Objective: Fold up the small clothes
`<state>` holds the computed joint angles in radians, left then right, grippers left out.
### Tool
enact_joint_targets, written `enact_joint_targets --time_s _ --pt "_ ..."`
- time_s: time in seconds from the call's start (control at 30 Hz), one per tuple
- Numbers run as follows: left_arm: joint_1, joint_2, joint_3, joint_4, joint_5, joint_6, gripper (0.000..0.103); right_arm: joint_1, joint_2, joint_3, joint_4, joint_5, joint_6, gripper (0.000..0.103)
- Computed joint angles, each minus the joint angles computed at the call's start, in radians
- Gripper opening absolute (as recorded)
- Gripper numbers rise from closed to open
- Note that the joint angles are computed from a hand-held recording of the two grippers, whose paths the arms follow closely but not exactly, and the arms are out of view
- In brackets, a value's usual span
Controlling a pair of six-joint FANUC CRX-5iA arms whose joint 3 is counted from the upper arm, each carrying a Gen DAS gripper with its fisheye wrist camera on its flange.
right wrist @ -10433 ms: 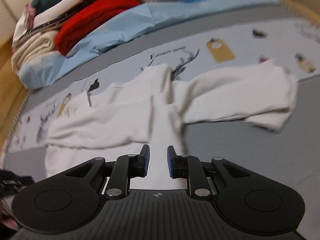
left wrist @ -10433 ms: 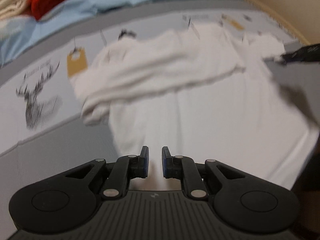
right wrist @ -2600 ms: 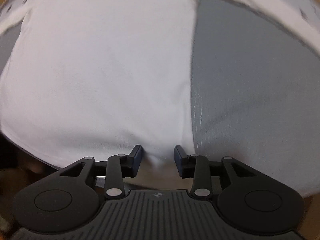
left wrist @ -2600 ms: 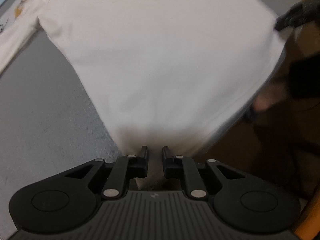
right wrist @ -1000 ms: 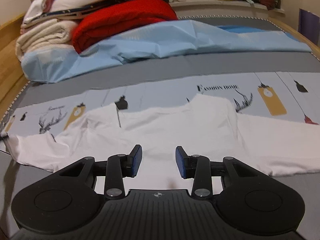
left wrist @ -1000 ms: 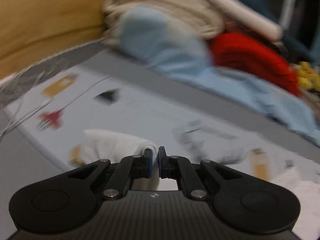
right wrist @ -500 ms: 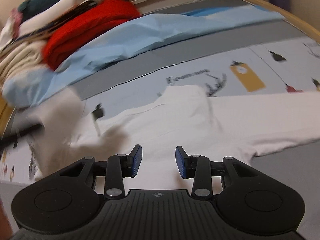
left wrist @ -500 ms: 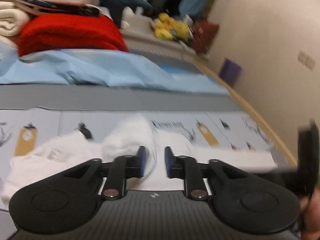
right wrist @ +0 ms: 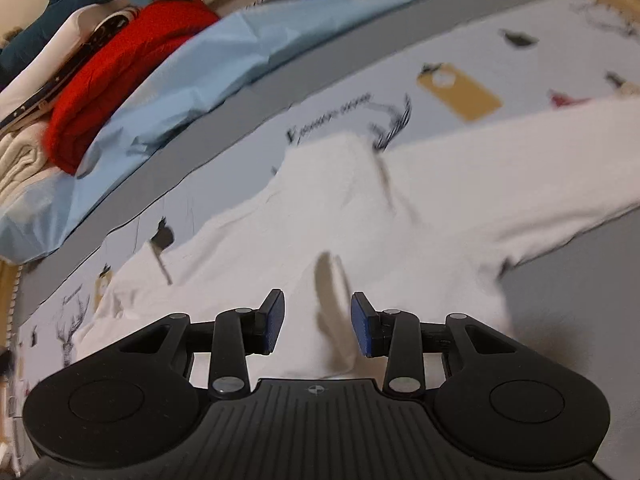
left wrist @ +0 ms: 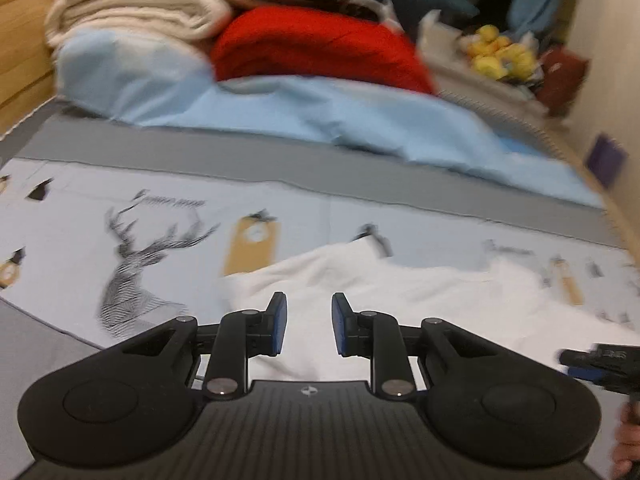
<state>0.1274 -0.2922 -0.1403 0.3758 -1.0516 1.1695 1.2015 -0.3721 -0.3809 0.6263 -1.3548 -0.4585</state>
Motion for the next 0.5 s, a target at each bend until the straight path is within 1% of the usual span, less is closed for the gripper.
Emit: enact_joint_targets --time_s 0.1,0.2,0.27,0.3,0.33,0.37,0.4,0.43,0.5 --pt "0.013 0.029 0.02 -0.014 0.026 -0.002 0.026 -0.026 0.022 -0.006 -0.051 0.011 0.044 0.04" --pt "0.038 0.044 0.039 -0.005 0.022 -0.014 0.026 -0.065 0.029 -0.023 -0.108 0.068 0.058 0.04" --pt "0.043 0.056 0.048 -0.015 0.02 -0.001 0.026 -0.082 0.036 -0.032 -0.118 0.105 0.07 0.04" --pt "0.045 0.066 0.057 -0.022 0.017 0.007 0.026 -0.085 0.043 -0.028 -0.12 0.111 0.09 0.037" --pt "0.045 0.076 0.066 -0.031 0.014 0.017 0.026 -0.089 0.052 -0.021 -0.12 0.117 0.12 0.018" --pt "0.045 0.081 0.075 -0.037 0.01 0.025 0.026 -0.089 0.061 -0.013 -0.117 0.12 0.154 0.005" --pt "0.049 0.082 0.078 -0.04 0.009 0.027 0.026 -0.086 0.064 -0.008 -0.101 0.12 0.174 0.002" --pt "0.052 0.084 0.082 -0.043 0.011 0.03 0.026 -0.077 0.061 -0.013 -0.066 0.125 0.171 0.002" --pt "0.057 0.092 0.09 -0.047 0.018 0.04 0.026 -0.056 0.023 -0.053 0.055 0.177 0.145 0.002"
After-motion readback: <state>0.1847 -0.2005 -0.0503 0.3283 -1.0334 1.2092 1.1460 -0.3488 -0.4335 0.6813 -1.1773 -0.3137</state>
